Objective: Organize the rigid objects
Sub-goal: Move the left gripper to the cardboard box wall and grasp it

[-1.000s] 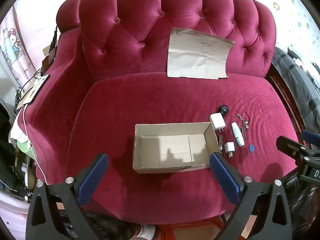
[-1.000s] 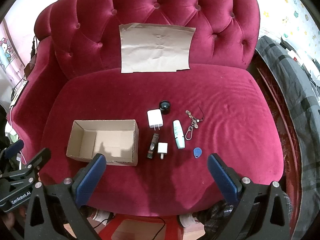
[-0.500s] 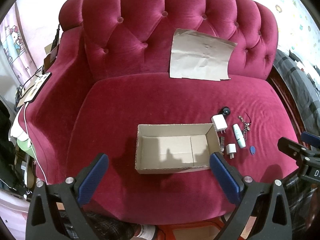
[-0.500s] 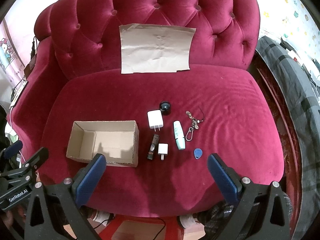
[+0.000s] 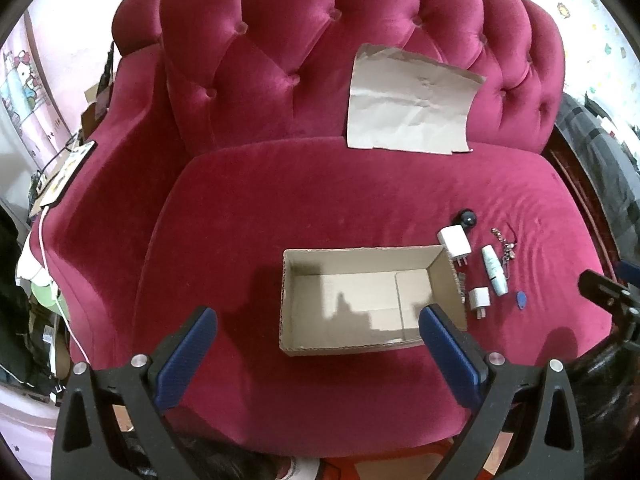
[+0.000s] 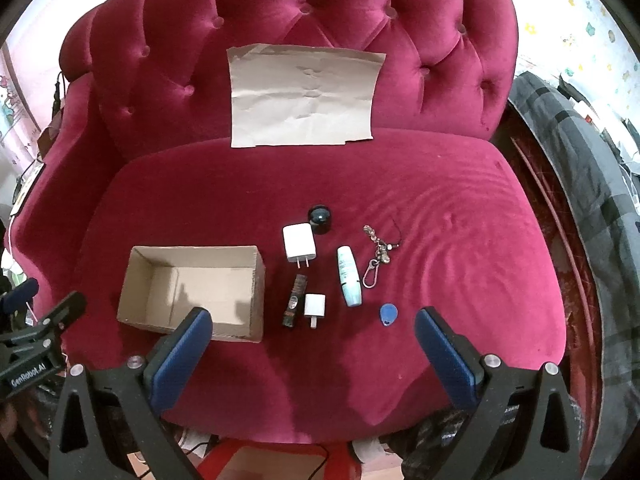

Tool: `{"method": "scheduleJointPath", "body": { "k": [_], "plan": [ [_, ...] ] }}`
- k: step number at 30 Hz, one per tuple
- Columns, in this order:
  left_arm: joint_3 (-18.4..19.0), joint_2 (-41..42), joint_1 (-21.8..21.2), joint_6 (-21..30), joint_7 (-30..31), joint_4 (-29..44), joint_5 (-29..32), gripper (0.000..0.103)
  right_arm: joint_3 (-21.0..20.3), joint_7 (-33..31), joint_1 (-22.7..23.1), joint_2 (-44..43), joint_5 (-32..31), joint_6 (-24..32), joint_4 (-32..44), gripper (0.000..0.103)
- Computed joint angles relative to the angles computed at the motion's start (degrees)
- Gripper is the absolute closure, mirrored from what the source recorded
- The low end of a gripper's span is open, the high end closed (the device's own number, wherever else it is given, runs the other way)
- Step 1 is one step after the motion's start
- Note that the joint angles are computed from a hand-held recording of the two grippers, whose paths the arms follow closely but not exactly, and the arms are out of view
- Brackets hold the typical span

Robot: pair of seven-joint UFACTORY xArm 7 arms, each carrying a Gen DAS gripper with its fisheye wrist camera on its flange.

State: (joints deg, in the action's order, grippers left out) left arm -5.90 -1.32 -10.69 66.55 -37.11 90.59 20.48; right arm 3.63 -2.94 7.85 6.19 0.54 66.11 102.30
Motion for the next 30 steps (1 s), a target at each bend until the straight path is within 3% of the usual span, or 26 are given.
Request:
{"method": "scheduleJointPath", "body": {
  "k": [30],
  "plan": [
    [5.02,8.43,6.03,-10.51,9.51,-9.52,-6.83,0.002,-1.90,2.01,-0.49,14.46,-3.81,3.85,10.12,0.000]
  ]
}}
